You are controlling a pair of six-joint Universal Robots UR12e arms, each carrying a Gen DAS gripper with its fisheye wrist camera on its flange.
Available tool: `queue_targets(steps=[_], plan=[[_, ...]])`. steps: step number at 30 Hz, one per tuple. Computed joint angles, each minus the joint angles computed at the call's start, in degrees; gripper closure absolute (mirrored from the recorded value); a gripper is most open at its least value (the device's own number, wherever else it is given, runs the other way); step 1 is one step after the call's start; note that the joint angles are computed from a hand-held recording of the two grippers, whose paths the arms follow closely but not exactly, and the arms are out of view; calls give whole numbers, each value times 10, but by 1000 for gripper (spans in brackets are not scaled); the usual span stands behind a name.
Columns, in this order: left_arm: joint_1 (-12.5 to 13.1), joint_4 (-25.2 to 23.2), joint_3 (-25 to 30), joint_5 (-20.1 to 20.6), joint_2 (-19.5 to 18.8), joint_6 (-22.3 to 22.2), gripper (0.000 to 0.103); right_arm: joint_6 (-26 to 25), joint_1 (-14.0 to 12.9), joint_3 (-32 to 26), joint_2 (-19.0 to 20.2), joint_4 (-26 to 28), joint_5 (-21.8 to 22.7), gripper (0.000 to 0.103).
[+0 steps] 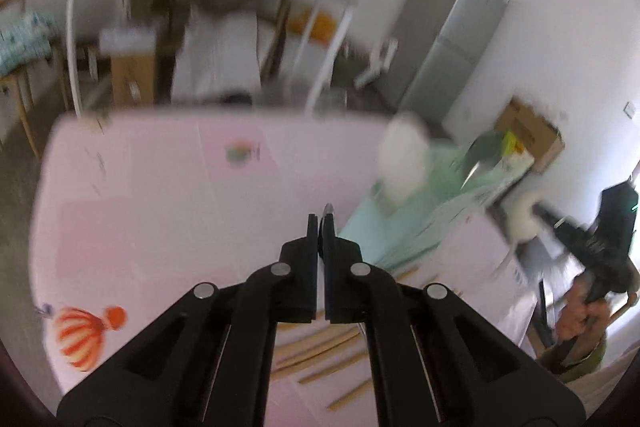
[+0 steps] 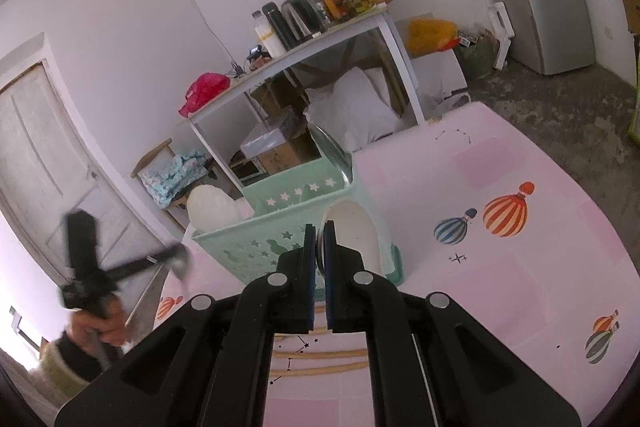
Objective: Organize utensils
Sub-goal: 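Insert the white ladle into the holder with right while left closes on the steel spoon, then lift the steel spoon over the mint holder and open the left gripper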
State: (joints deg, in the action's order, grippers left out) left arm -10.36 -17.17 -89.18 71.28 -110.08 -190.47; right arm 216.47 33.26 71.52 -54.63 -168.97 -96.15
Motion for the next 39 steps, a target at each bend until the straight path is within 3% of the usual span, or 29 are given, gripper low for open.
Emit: queue_targets(steps=[7, 12, 17, 20, 24, 26, 29, 33, 39], plan=[[-17, 151, 24, 35, 18, 2, 103, -9, 2, 4, -3, -17, 0, 99], [-42, 226, 72, 67, -3, 30, 103, -14, 4, 7, -7, -28, 2, 99], [-68, 216, 115, 114, -36, 73, 103, -16, 5, 15, -12, -39, 1, 99], [-87, 196, 142, 173, -68, 128, 103, -13, 4, 21, -15, -45, 0, 99], [-94, 159, 155, 189, -91, 136, 103, -10, 2, 27, -17, -51, 0, 99], [-99, 172, 153, 216, -99, 147, 102, -9, 1, 30, -19, -53, 2, 99], [-96, 167, 145, 203, -97, 134, 102, -9, 0, 32, -20, -53, 6, 99], [-100, 194, 140, 234, -98, 153, 102, -7, 0, 33, -20, -57, 6, 99], [-102, 205, 141, 232, -100, 159, 103, -5, 1, 34, -20, -60, 6, 99]])
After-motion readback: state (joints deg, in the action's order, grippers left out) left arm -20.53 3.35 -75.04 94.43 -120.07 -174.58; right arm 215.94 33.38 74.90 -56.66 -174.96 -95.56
